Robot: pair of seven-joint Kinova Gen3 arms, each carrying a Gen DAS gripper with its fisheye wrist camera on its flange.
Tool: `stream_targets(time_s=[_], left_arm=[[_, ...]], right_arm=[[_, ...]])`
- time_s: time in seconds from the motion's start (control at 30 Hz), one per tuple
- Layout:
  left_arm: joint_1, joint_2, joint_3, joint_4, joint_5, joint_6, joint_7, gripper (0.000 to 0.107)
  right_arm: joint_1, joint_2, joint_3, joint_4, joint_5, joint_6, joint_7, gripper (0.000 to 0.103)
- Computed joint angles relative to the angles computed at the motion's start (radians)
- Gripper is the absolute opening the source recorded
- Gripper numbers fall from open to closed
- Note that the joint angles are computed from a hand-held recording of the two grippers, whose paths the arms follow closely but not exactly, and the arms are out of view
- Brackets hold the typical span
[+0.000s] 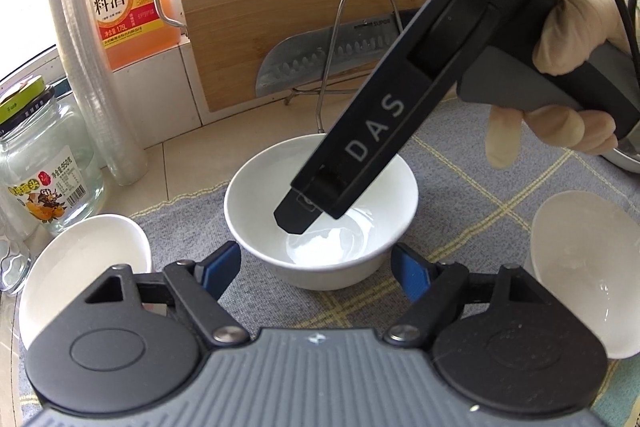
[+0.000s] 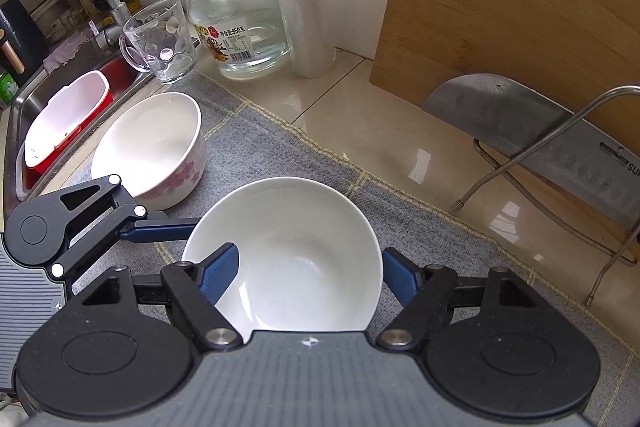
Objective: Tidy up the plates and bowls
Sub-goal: 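Close the right tool on the rim of the white bowl, then carry the held bowl with the right tool over the placed bowl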
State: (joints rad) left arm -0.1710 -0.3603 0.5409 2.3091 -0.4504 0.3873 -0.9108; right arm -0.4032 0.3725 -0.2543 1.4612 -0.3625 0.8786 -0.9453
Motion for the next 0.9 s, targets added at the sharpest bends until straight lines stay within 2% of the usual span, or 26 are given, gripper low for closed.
stream_targets(time_s=[0.2, 0.33, 0.5, 0.9], left_arm=[[0.012, 0.006, -0.019, 0.007, 0.006, -0.019, -0.022, 0.082], [0.045, 0.015, -0.069, 0.013, 0.033, -0.038, -0.061, 0.082], [0.056, 0.017, -0.098, 0.025, 0.061, -0.064, -0.098, 0.082], [0.059, 0.029, -0.119, 0.028, 0.117, -0.083, -0.159, 0.082]], right_arm=[[0.009, 0.005, -0.004, -0.004, -0.017, 0.008, 0.013, 0.082], [0.012, 0.007, -0.004, -0.005, -0.024, 0.010, 0.016, 0.082], [0.015, 0.006, -0.004, -0.001, -0.031, 0.007, 0.019, 0.082], [0.014, 0.006, -0.001, -0.002, -0.028, 0.013, 0.018, 0.082]])
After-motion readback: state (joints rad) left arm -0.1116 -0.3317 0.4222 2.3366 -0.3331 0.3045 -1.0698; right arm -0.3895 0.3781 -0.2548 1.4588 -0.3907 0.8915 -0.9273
